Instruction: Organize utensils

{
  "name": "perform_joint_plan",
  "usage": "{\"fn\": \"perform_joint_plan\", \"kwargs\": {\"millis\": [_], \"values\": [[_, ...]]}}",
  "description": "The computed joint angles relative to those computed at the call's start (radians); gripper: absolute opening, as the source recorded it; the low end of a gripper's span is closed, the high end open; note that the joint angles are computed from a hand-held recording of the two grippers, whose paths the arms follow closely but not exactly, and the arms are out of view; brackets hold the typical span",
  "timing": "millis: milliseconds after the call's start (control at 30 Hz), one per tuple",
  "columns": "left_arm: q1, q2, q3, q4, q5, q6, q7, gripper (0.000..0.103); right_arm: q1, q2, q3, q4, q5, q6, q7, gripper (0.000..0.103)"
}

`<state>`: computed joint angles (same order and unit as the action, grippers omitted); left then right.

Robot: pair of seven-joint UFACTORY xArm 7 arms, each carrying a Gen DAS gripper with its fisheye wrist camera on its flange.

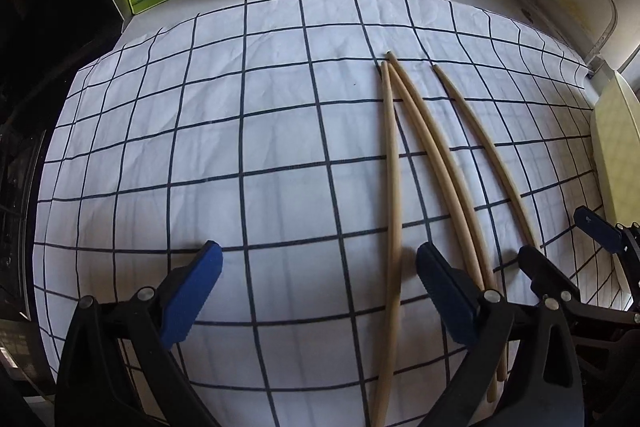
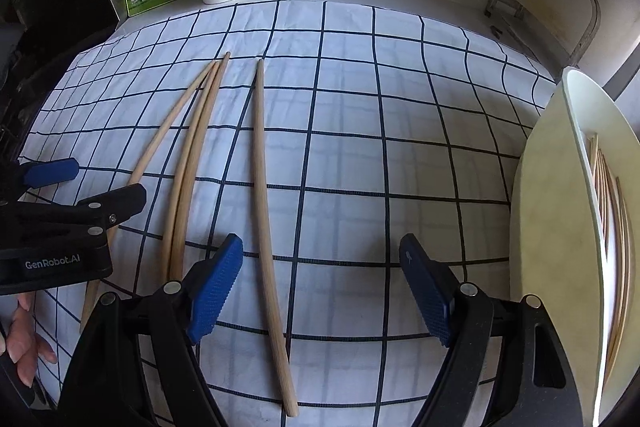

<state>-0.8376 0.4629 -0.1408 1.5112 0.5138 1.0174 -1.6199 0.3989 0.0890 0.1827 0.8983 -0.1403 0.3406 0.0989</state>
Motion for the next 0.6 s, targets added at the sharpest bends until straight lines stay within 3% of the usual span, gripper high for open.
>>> {"fn": "perform_joint_plan", "kwargs": {"millis": [233,333,533,600], "values": [[-0.015,0.017,0.007,0.029,0.018,0.009,-0.004,0.09,0.0,0.018,-0.005,0.006,-0.01,-0.039,-0.002,0.075],[-0.02,0.02,0.008,0.039,0.027,0.016,0.004,0.079,-0.011,0.021,0.018,0.008,0.061,-0.046,-0.079,0.062],[-0.021,0.019,0.009,0.049,0.038,0.006,0.031,0.042,-0.005,0.023,0.04,0.024,0.138,-0.02,-0.203,0.032],[-0.018,0.013,0.009,0.042,0.036,-0.007,0.033,0.021,0.001,0.024,0.044,0.032,0.157,-0.004,-0.235,0.022]]}}
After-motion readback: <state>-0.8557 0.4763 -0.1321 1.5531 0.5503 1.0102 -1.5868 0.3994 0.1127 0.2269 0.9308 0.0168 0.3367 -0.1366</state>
